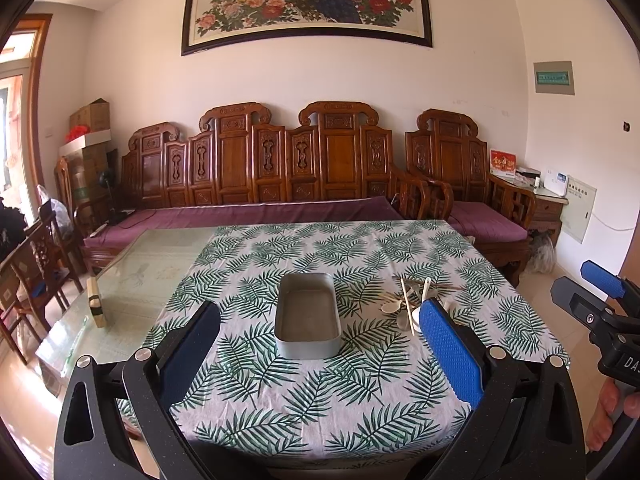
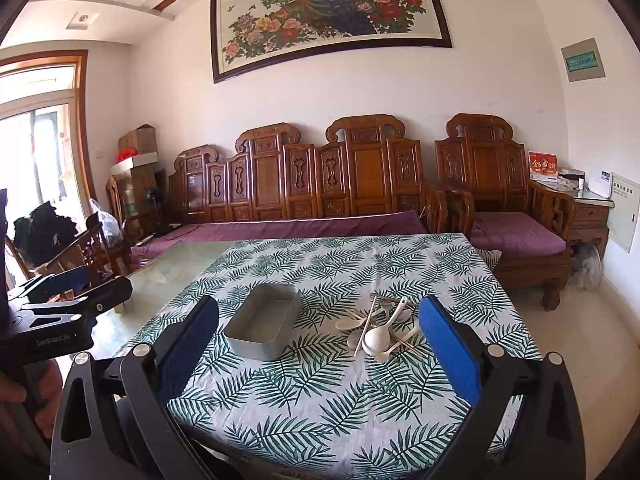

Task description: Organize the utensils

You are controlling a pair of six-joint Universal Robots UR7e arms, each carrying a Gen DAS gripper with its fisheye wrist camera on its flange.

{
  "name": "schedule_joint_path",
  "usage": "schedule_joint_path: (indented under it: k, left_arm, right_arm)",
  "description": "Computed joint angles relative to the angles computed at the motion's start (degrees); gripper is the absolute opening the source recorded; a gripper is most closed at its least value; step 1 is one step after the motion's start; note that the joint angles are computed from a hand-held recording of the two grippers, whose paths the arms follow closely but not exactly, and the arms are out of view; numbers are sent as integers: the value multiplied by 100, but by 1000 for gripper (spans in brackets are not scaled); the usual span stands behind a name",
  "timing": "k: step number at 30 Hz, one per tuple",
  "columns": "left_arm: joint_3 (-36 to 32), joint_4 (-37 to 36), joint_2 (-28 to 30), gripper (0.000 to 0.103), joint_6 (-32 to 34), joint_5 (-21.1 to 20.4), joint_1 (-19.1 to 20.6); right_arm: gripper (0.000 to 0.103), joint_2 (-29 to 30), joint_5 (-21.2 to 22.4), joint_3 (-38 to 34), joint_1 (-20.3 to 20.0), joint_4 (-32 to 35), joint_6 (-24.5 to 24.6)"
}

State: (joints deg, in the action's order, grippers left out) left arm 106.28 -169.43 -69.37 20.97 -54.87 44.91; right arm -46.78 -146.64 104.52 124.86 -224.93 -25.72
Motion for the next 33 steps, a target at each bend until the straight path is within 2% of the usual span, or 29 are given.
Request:
schedule_joint_path:
  k: [33]
  left_arm:
    - [-36,-15,-12,97,-32,72,-37]
  right_arm:
    - [101,-21,-47,-57,68,38,-39]
